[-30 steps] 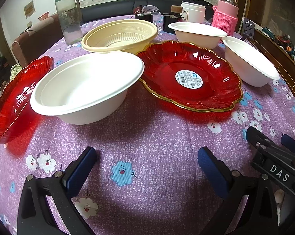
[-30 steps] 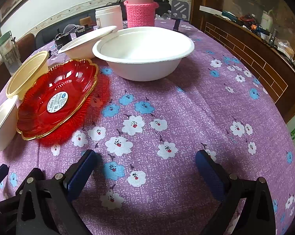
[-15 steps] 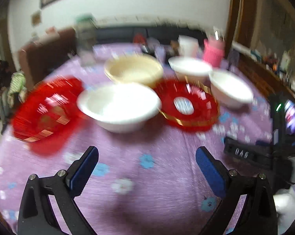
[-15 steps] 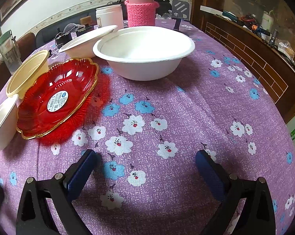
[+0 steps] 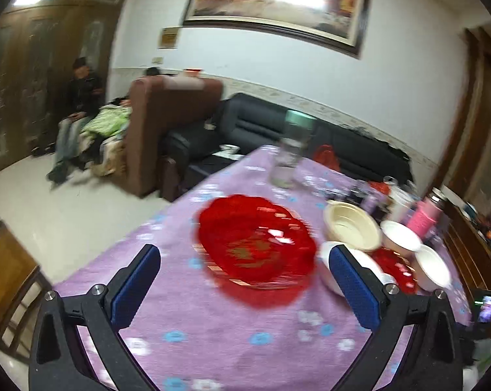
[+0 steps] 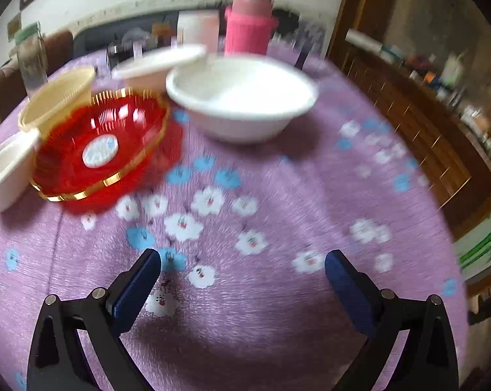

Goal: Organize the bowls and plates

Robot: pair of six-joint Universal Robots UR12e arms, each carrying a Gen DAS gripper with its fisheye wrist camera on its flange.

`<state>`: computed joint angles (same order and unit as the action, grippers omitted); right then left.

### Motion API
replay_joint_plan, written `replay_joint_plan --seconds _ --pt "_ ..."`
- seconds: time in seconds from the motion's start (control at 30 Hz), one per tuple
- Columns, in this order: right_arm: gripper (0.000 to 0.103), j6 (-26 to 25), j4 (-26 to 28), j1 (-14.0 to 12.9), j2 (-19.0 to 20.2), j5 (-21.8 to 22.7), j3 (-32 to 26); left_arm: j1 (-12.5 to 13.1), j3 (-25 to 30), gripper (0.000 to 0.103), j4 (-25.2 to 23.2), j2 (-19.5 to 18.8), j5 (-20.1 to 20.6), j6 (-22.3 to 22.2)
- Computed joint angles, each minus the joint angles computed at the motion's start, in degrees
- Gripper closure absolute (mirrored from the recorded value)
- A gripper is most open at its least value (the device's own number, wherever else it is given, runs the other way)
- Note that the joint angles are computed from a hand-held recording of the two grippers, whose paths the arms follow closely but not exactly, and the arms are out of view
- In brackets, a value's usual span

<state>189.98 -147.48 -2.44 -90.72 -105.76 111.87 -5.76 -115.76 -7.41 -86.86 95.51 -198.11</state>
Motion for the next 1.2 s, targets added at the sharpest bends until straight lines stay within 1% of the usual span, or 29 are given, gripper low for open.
replay_joint_plan --seconds 0.07,0.1,0.13,0.17,0.2,0.3,0.37,0.4,0.47,0.5,0.6,0.67,0.73,0.77,0.8,0.83,0.9,0.97,1.03,1.1,1.17,1.2 --pt "0.001 -1.0 -3.2 0.4 -0.9 1.6 0.4 0.7 -0.8 0.000 0.2 0.1 2.5 0.3" --pt "0.001 -2.3 -5.2 0.7 -1.4 3.8 0.5 1.2 -1.0 0.000 -0.1 0.1 3.0 0.1" --pt "0.001 -3.2 -6.1 0.8 -1.6 6.2 0.5 1.9 -1.2 0.000 -0.8 0.2 2.5 -0.4" --pt "0.001 -4.2 -6.5 0.9 -1.9 9.5 0.2 2.6 -1.2 0.000 -1.8 0.2 1.7 -1.2" --pt "0.001 -4.9 -6.4 0.9 -1.9 13.9 -0.2 3.5 -1.2 0.000 -2.8 0.3 0.3 -2.1" --pt "0.001 -6.3 -4.8 1.3 -0.6 25.0 -2.6 6.0 -0.9 0.000 -4.8 0.3 -4.8 -3.6" --pt "0.001 -6.6 -3.3 1.8 0.8 30.2 -4.8 7.4 -0.2 0.000 -6.0 -0.3 -7.5 -3.8" --pt "0.001 -6.5 -2.2 2.2 1.8 33.5 -6.5 7.9 0.3 0.000 -6.6 -0.6 -8.8 -3.6" --pt "0.000 -6.9 0.5 2.4 4.0 39.2 -9.6 8.4 1.4 0.000 -7.9 -1.5 -9.4 -3.5" --pt "0.000 -6.5 1.8 3.1 5.8 40.9 -11.9 8.4 2.0 0.000 -8.4 -2.1 -9.5 -3.7" --pt "0.001 -7.3 5.0 5.3 9.8 40.9 -17.2 8.5 3.8 0.000 -10.4 -3.9 -9.4 -4.1" --pt "0.004 -8.0 6.8 6.8 12.4 39.9 -20.5 8.9 4.9 0.000 -11.9 -4.9 -11.3 -4.2" --pt "0.007 -9.0 8.6 7.9 14.2 38.5 -23.0 9.4 6.3 0.000 -15.1 -6.1 -13.5 -5.3" --pt "0.010 -9.6 9.7 8.7 15.3 37.1 -24.5 9.8 6.9 0.000 -16.4 -6.7 -15.5 -6.1" --pt "0.012 -10.2 10.8 8.7 15.9 36.8 -25.3 10.3 7.5 0.000 -17.3 -7.4 -17.8 -6.6" --pt "0.015 -10.8 12.2 9.2 17.0 35.8 -26.7 10.4 8.0 0.000 -17.9 -8.0 -19.0 -6.7" --pt "0.018 -11.4 14.6 9.7 18.8 33.9 -29.0 10.1 9.4 0.000 -20.0 -9.2 -18.8 -6.4" --pt "0.021 -12.1 16.7 10.2 19.9 32.6 -30.5 9.7 10.3 0.000 -21.0 -10.3 -18.5 -5.5" --pt "0.021 -12.3 18.1 10.6 21.1 31.2 -31.9 9.3 11.3 0.001 -22.5 -11.1 -17.9 -4.7" --pt "0.021 -12.6 19.2 10.9 21.9 30.4 -33.0 9.2 11.7 0.006 -23.2 -11.7 -18.6 -4.3" --pt "0.021 -13.1 20.4 11.1 22.7 29.7 -33.7 9.2 12.4 0.019 -24.6 -12.4 -19.2 -3.6" --pt "0.022 -13.1 20.8 11.2 23.1 29.3 -34.1 9.2 12.6 0.023 -25.1 -12.6 -19.6 -3.3"
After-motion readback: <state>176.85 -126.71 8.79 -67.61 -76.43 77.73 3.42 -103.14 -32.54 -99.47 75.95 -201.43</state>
